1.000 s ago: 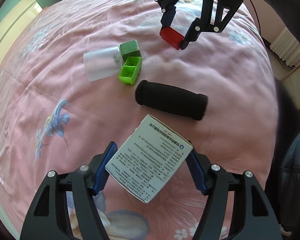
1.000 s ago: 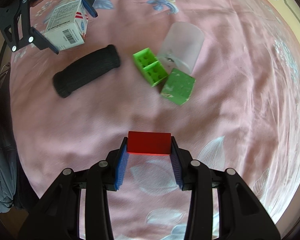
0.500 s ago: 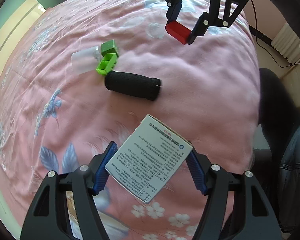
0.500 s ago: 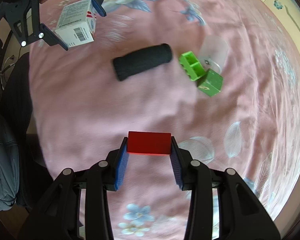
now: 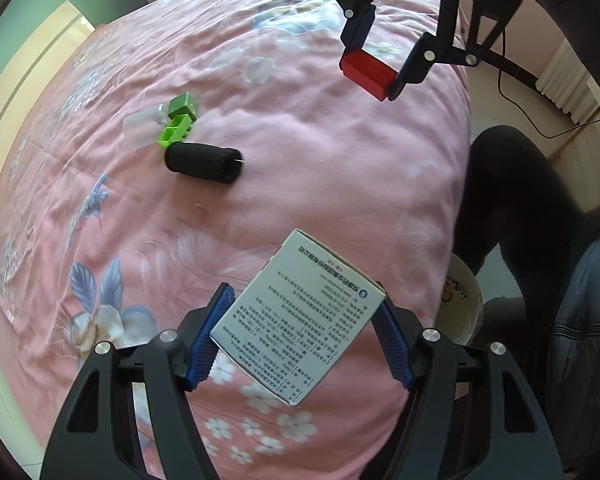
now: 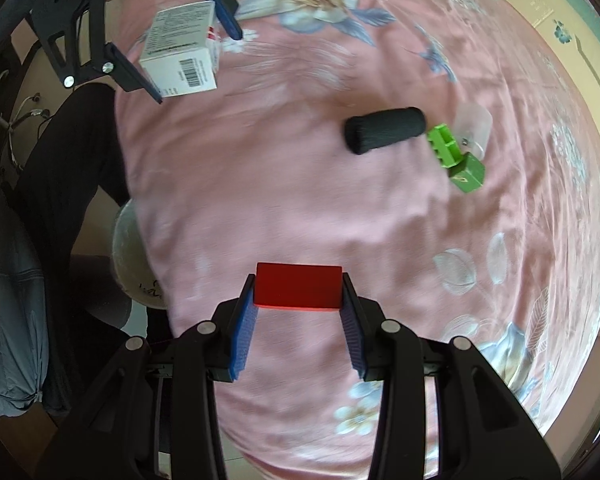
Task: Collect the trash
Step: 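Carry the white box and red block with both tools toward the wastebasket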
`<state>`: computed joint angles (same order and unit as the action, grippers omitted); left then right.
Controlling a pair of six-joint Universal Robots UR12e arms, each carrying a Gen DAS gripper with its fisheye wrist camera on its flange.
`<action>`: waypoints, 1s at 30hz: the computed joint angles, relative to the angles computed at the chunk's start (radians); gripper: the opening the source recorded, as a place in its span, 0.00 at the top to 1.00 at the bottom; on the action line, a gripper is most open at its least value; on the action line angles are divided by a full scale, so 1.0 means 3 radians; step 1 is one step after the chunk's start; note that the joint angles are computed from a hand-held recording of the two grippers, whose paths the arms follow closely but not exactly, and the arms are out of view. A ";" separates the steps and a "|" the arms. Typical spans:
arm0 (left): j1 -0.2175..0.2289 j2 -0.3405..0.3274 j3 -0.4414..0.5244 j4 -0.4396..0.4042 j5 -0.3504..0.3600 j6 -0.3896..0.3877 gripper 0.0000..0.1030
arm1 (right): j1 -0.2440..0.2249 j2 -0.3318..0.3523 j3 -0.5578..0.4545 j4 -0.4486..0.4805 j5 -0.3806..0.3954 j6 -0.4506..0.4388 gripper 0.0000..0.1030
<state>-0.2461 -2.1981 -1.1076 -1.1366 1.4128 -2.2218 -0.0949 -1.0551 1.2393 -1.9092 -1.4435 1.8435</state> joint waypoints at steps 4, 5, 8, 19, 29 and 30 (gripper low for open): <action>-0.0024 0.0128 -0.0220 0.0112 0.0000 -0.0028 0.31 | -0.0003 -0.0149 0.0231 -0.0092 0.0081 -0.0038 0.61; -0.0029 0.0150 -0.0254 0.0119 -0.0006 -0.0030 0.31 | -0.0003 -0.0188 0.0294 -0.0122 0.0093 -0.0046 0.61; -0.0049 0.0246 -0.0416 0.0185 -0.0010 -0.0024 0.31 | -0.0003 -0.0311 0.0499 -0.0189 0.0109 -0.0092 0.61; -0.0119 0.0475 -0.0849 0.0353 -0.0038 -0.0028 0.31 | 0.0013 -0.0615 0.1013 -0.0399 0.0117 -0.0173 0.61; -0.0152 0.0636 -0.1170 0.0527 -0.0101 -0.0076 0.31 | 0.0063 -0.0817 0.1345 -0.0552 0.0095 -0.0236 0.60; -0.0153 0.0652 -0.1210 0.0546 -0.0117 -0.0086 0.31 | 0.0071 -0.0831 0.1377 -0.0569 0.0093 -0.0246 0.61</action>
